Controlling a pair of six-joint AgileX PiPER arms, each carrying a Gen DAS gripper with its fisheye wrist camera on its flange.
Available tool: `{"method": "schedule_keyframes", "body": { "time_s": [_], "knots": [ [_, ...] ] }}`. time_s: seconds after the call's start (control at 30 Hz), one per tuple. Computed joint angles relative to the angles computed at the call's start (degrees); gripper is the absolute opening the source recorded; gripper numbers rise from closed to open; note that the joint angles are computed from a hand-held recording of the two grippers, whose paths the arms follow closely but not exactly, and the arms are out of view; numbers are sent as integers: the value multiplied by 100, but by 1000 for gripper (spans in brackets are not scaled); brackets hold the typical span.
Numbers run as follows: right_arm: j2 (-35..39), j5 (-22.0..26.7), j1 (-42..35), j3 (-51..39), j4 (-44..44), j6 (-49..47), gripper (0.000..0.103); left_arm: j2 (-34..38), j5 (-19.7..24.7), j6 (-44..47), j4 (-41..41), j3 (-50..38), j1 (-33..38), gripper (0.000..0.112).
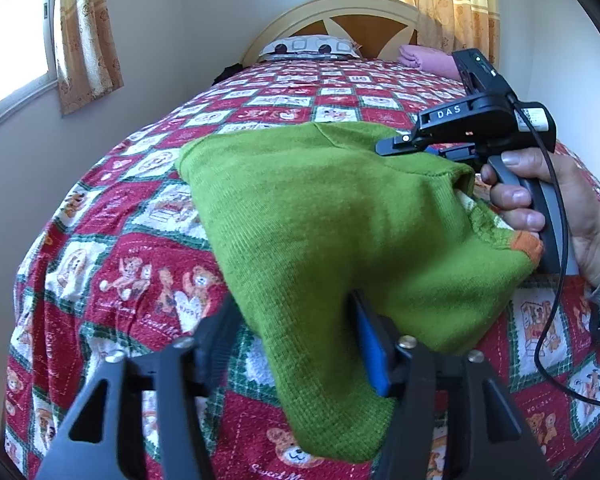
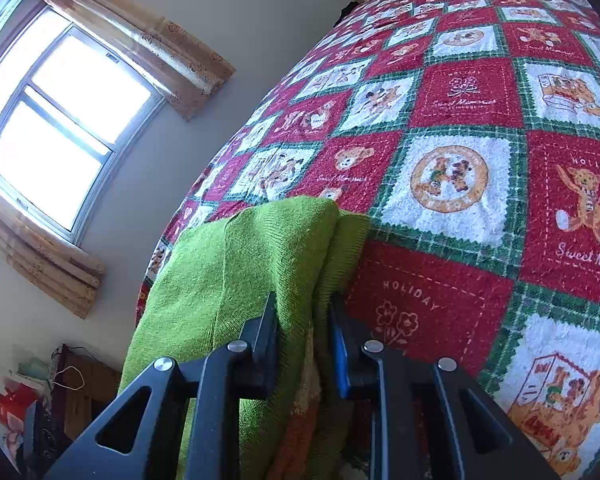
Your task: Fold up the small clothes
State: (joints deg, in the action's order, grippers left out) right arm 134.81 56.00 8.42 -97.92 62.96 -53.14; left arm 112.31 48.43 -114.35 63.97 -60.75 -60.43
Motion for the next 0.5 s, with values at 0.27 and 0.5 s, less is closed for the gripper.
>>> {"method": "schedule_keyframes", "body": {
  "time_s": [0.27,0.5],
  "knots": [
    [-512,-386,-43,607,82,-332,30,-323,1113,44,43,-66,-444,83],
    [-1835,-302,-343,2052,956,-1908,39,-249,1497,-60,321,-106,50,90]
  ]
}}
